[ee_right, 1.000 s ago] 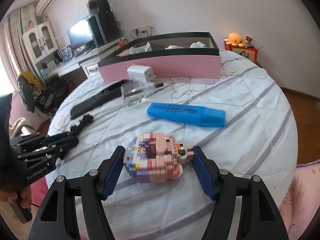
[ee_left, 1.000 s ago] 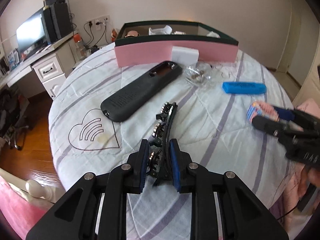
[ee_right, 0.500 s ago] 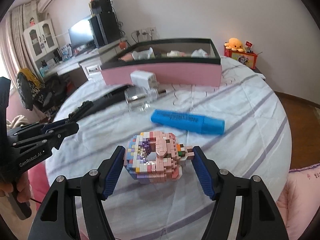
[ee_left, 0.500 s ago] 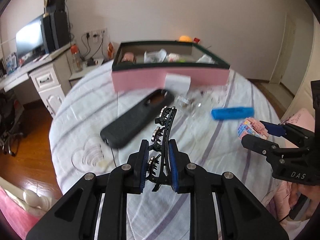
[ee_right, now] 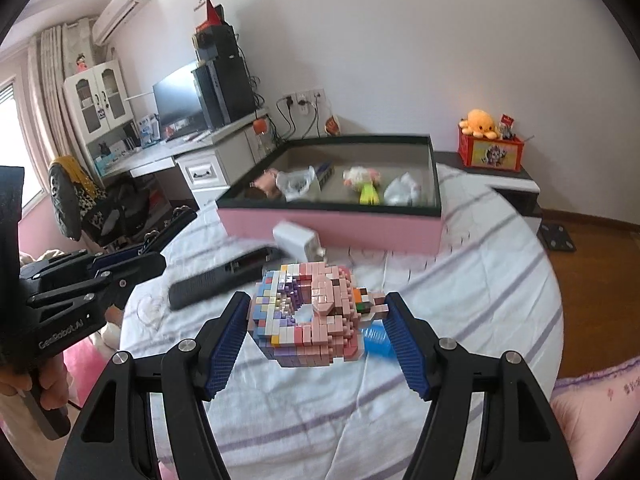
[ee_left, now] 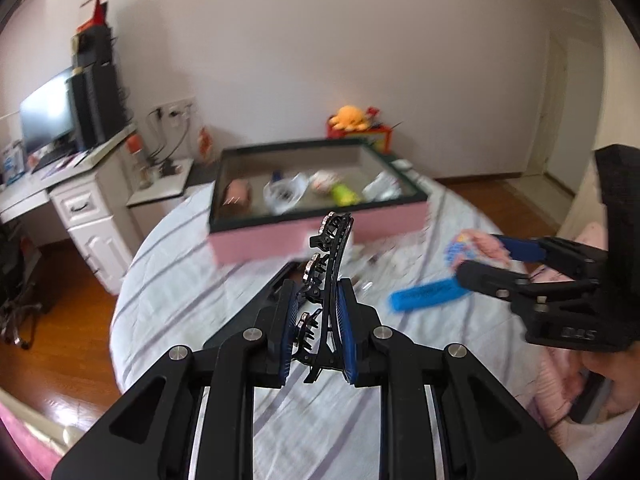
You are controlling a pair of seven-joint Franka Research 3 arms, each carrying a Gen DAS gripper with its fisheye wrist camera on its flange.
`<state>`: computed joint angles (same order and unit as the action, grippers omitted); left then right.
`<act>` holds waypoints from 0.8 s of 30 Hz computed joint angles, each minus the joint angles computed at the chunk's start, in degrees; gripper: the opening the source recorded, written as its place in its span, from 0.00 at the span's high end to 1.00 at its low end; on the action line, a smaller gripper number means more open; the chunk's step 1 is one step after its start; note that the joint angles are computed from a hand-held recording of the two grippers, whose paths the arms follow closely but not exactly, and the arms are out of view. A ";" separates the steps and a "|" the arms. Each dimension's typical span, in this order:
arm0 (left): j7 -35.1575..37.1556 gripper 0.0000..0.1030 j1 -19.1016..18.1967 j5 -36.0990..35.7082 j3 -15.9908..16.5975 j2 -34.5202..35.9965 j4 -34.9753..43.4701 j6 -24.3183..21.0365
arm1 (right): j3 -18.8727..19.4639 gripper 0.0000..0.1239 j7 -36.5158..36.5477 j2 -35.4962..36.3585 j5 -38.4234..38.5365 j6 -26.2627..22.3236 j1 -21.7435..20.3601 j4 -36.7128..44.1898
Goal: Organize rigid objects
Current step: 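Carry hair clip and pastel block figure into the pink box and open both grippers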
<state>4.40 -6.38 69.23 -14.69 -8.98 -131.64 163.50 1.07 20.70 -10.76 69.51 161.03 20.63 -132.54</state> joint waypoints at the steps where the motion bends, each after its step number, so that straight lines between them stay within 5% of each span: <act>1: 0.67 0.81 0.03 0.14 0.24 0.05 0.71 1.12 | -0.19 0.44 -0.50 0.07 0.18 -0.19 -0.04 0.69; 9: 12.09 0.81 -0.40 -0.92 1.45 4.98 11.92 -0.07 | -0.26 0.44 -1.81 2.82 -3.87 -2.35 -1.43 9.57; 16: 34.40 0.81 -0.71 -21.07 5.17 17.95 27.61 -4.58 | 1.76 0.44 10.44 14.52 -18.63 -2.60 -3.89 25.15; 24: 56.36 0.81 0.38 -42.08 6.21 36.80 51.57 -17.51 | 2.37 0.44 28.90 32.11 -38.69 -9.78 -5.05 46.07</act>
